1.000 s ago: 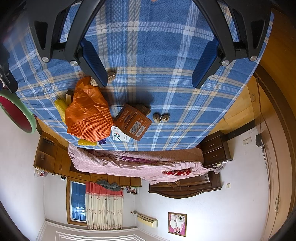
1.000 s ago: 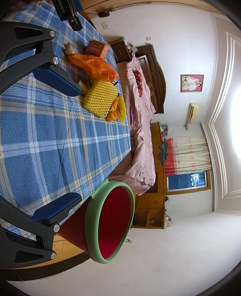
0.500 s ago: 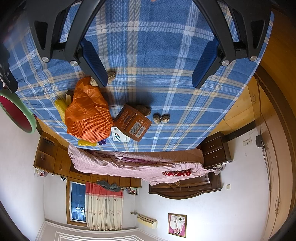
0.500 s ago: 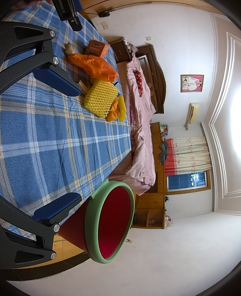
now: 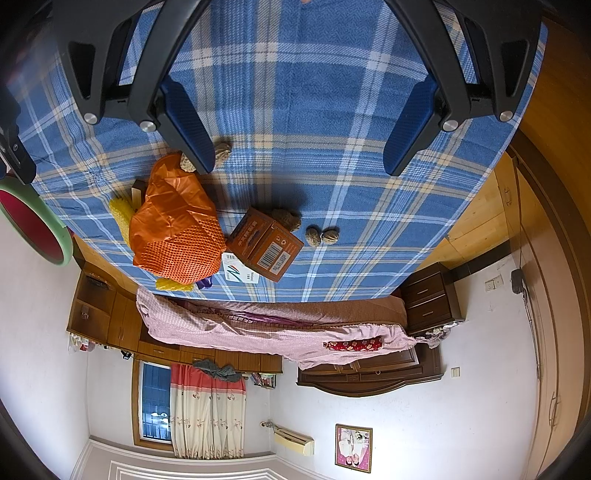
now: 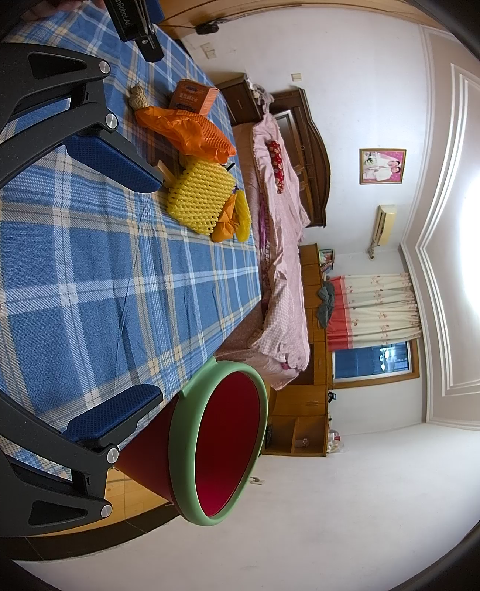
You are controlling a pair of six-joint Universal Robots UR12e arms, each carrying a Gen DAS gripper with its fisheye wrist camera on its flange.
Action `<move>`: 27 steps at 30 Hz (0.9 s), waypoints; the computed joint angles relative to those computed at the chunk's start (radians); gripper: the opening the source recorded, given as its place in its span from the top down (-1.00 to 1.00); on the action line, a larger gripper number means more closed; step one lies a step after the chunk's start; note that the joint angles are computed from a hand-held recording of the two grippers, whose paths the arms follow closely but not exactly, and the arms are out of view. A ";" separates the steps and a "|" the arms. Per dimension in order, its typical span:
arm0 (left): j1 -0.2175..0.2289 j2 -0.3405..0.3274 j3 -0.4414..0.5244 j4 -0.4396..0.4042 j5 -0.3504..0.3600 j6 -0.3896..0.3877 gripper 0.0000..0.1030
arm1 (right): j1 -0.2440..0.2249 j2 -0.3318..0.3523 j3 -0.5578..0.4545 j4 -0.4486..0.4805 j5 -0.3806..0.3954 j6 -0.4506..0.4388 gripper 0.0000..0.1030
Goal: Collect trash
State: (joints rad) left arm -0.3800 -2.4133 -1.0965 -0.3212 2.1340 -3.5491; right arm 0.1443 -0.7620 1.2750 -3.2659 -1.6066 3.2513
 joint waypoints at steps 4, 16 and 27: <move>0.000 0.000 0.000 0.000 -0.001 -0.001 -0.79 | 0.000 0.000 0.000 0.000 0.000 0.000 -1.00; 0.000 -0.001 -0.002 -0.003 -0.019 -0.006 -0.79 | -0.001 -0.002 -0.001 0.018 0.008 0.001 -1.00; 0.027 -0.012 0.061 -0.046 -0.133 0.032 -0.69 | -0.018 -0.019 -0.056 0.215 0.108 0.005 -1.00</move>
